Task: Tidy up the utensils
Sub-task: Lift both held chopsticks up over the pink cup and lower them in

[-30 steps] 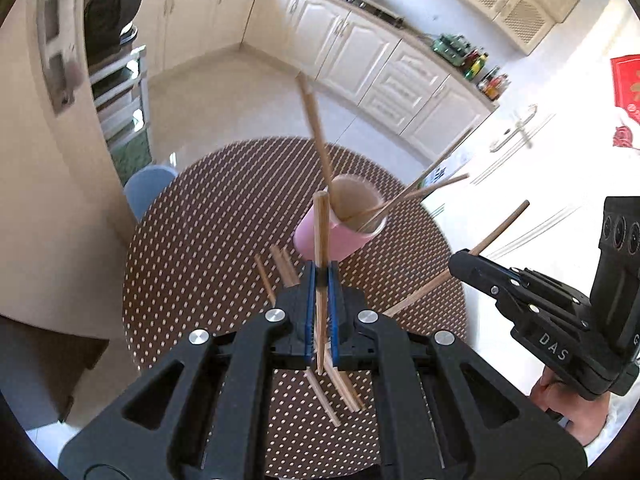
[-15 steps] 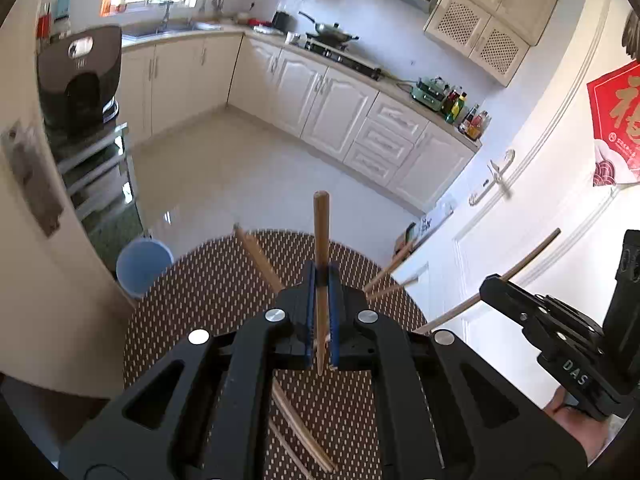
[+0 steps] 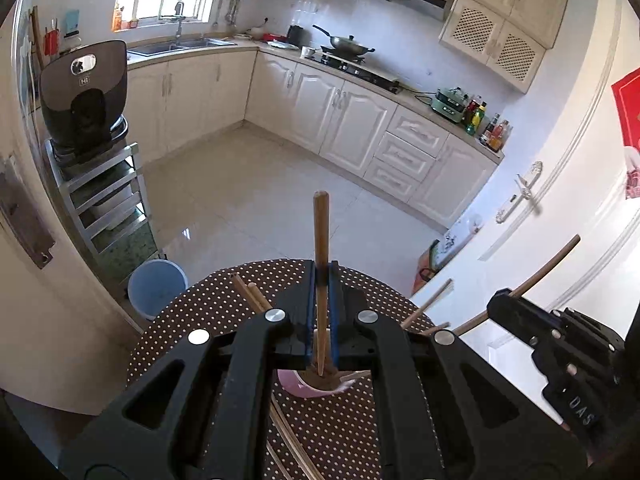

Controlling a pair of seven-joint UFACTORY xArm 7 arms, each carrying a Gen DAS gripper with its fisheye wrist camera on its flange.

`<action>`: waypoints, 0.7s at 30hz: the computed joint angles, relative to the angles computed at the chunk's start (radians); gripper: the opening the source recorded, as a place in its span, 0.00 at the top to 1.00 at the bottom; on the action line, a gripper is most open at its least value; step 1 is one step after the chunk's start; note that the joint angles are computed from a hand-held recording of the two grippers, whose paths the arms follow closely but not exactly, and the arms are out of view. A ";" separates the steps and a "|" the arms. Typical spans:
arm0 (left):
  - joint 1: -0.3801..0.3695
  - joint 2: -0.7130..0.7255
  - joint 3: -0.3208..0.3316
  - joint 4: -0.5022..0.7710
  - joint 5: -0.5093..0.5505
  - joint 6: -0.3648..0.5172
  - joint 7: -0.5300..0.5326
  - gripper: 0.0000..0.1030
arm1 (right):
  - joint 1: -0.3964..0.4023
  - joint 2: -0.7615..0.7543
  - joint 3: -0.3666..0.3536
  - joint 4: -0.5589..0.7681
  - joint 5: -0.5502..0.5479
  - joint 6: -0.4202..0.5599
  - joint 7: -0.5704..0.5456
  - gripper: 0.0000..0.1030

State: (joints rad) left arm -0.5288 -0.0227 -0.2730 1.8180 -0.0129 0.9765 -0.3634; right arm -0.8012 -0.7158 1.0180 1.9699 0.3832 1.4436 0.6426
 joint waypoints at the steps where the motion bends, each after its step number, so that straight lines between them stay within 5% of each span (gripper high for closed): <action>1: 0.000 -0.007 0.000 -0.017 0.001 -0.008 0.005 0.94 | 0.007 -0.002 0.003 -0.014 0.004 -0.003 -0.003 0.96; 21: 0.018 -0.137 -0.006 -0.240 -0.103 0.030 0.062 0.94 | 0.064 -0.035 0.035 -0.100 0.051 0.053 0.007 0.95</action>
